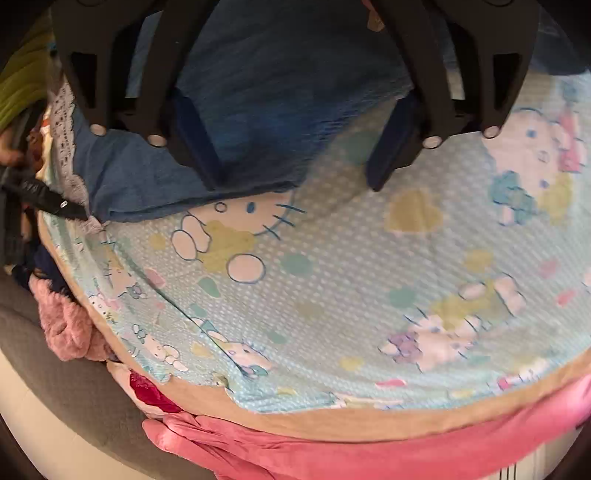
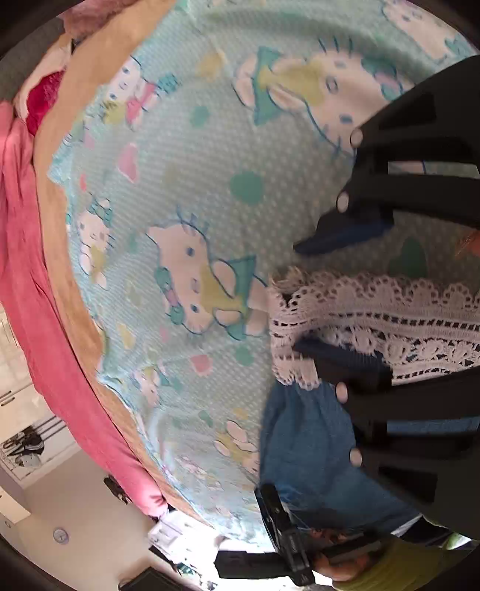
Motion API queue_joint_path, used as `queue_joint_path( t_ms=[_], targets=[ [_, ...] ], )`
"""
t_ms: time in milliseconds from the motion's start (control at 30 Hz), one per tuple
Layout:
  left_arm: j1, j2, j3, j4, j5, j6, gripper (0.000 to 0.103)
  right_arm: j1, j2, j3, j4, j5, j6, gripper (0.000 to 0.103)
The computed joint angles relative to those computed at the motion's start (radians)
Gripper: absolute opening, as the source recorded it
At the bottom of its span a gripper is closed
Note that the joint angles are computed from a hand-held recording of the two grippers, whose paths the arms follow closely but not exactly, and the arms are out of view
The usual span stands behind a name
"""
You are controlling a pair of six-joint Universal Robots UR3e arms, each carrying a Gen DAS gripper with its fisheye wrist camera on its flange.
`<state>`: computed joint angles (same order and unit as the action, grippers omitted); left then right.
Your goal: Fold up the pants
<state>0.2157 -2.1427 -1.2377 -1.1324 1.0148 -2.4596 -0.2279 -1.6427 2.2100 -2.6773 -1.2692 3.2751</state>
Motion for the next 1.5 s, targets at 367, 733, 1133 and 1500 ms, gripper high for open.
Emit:
queue_joint_path(
  t_ms=[367, 733, 1133, 1500],
  targets=[
    [-0.018, 0.059, -0.054, 0.112, 0.003, -0.011, 0.001, 0.030, -0.034, -0.034, -0.102, -0.012, -0.051, 0.015],
    [-0.045, -0.032, -0.046, 0.244, 0.052, -0.063, 0.007, 0.127, 0.221, -0.174, -0.121, -0.204, -0.069, 0.017],
    [0.231, 0.256, -0.305, 0.275, -0.025, -0.036, 0.054, 0.202, -0.054, -0.076, -0.055, -0.379, -0.007, 0.058],
    [0.321, 0.484, -0.549, 0.201, -0.076, 0.099, 0.073, 0.545, 0.183, -0.271, -0.086, -0.426, 0.073, 0.074]
  ],
)
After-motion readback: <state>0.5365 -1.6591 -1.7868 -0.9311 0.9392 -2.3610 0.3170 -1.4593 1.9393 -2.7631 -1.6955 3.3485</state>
